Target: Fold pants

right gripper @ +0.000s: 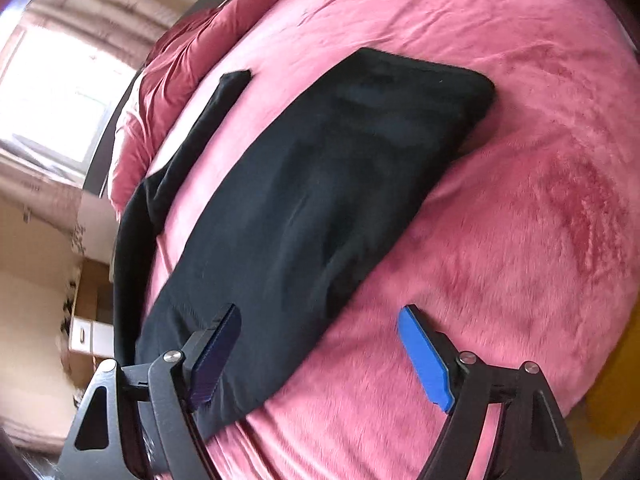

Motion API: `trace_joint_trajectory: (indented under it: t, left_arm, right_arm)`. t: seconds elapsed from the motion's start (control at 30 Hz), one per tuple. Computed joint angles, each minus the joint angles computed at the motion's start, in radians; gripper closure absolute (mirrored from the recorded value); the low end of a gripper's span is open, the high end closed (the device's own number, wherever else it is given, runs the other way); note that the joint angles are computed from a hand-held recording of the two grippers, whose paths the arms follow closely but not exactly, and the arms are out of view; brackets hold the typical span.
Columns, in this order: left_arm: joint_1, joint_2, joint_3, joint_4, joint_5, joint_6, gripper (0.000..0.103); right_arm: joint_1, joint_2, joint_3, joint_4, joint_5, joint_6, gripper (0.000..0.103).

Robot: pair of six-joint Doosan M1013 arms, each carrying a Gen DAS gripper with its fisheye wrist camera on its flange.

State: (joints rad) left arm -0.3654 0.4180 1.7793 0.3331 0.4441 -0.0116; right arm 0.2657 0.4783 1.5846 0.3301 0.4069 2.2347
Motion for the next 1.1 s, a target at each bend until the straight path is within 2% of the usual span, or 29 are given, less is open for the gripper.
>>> trace_joint_trajectory:
  t: [0.07, 0.13, 0.23, 0.3, 0.33, 0.37, 0.4, 0.43, 0.57, 0.73, 0.9, 1.1]
  left_arm:
    - [0.000, 0.004, -0.004, 0.008, -0.010, 0.011, 0.063]
    - [0.001, 0.011, -0.014, 0.029, -0.007, 0.027, 0.080]
    - [0.006, 0.013, -0.019, 0.019, -0.001, 0.058, 0.093]
    - [0.012, 0.009, -0.014, -0.004, -0.004, 0.064, 0.095]
    - [0.012, 0.005, -0.010, 0.002, -0.004, 0.053, 0.095]
    - [0.012, 0.001, -0.005, 0.018, -0.004, 0.035, 0.095]
    - [0.009, -0.008, 0.003, 0.049, -0.008, 0.003, 0.095]
    - [0.006, -0.016, 0.009, 0.071, -0.011, -0.019, 0.095]
    - [-0.008, -0.046, 0.024, 0.162, -0.010, -0.081, 0.096]
    - [-0.025, -0.092, 0.054, 0.244, -0.008, -0.156, 0.096]
    - [-0.039, -0.131, 0.088, 0.257, 0.001, -0.169, 0.096]
    - [-0.060, -0.140, 0.113, 0.179, 0.026, -0.106, 0.096]
  right_arm:
    - [-0.003, 0.000, 0.000, -0.028, -0.016, 0.046, 0.021]
    - [-0.013, 0.002, -0.004, -0.054, -0.028, 0.087, 0.023]
    - [-0.025, 0.014, -0.020, -0.113, -0.025, 0.166, 0.035]
    - [-0.032, 0.024, -0.040, -0.150, -0.004, 0.204, 0.051]
    - [-0.035, 0.031, -0.054, -0.155, 0.014, 0.205, 0.054]
    - [-0.037, 0.038, -0.067, -0.175, 0.035, 0.220, 0.063]
    - [-0.036, 0.045, -0.083, -0.210, 0.058, 0.244, 0.079]
    - [-0.034, 0.051, -0.099, -0.249, 0.080, 0.266, 0.085]
    - [-0.018, 0.030, -0.105, -0.362, 0.104, 0.266, 0.089]
    - [-0.015, -0.009, -0.079, -0.401, 0.095, 0.268, 0.089]
    - [-0.015, -0.035, -0.056, -0.422, 0.128, 0.270, 0.089]
    - [-0.019, -0.063, -0.011, -0.442, 0.176, 0.288, 0.089]
